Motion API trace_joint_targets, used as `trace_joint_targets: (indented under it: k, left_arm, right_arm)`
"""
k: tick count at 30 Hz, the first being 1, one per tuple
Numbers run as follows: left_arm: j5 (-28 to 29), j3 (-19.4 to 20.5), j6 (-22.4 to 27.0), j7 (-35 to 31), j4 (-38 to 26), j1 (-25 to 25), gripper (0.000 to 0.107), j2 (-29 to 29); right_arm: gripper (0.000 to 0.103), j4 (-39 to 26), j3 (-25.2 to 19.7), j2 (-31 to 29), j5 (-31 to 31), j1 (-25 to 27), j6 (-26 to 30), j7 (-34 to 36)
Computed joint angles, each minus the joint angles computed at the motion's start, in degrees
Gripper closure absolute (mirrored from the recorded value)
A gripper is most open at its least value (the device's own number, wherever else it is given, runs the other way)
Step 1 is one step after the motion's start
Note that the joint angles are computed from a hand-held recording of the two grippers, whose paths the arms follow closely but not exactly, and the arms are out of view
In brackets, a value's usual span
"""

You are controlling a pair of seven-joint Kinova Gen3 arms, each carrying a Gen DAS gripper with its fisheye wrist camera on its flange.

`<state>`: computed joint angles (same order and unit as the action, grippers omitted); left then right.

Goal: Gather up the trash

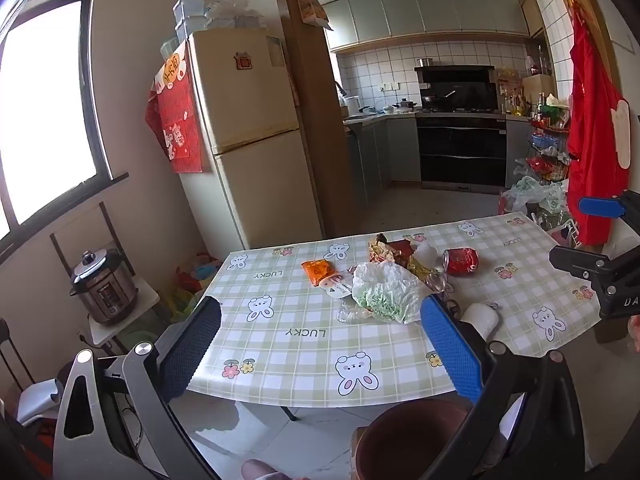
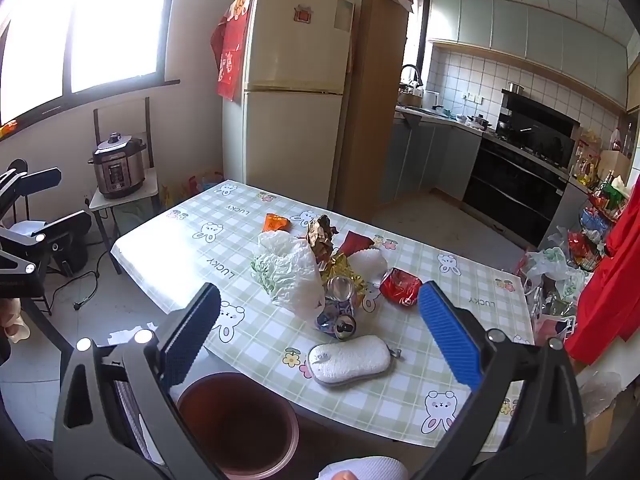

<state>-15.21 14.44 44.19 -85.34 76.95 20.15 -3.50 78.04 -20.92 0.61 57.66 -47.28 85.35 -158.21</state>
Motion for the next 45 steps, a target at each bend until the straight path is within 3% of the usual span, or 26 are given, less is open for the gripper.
trace_joint_targets:
  k: [45]
  left_arm:
    - [-0.26,0.13,-0.67,0.25,0.27,-0.74,0.009,-0.65]
  right_arm:
    - [0.005,-0.46,-0.11,0.45,1.1,-1.06,1.21,-0.04]
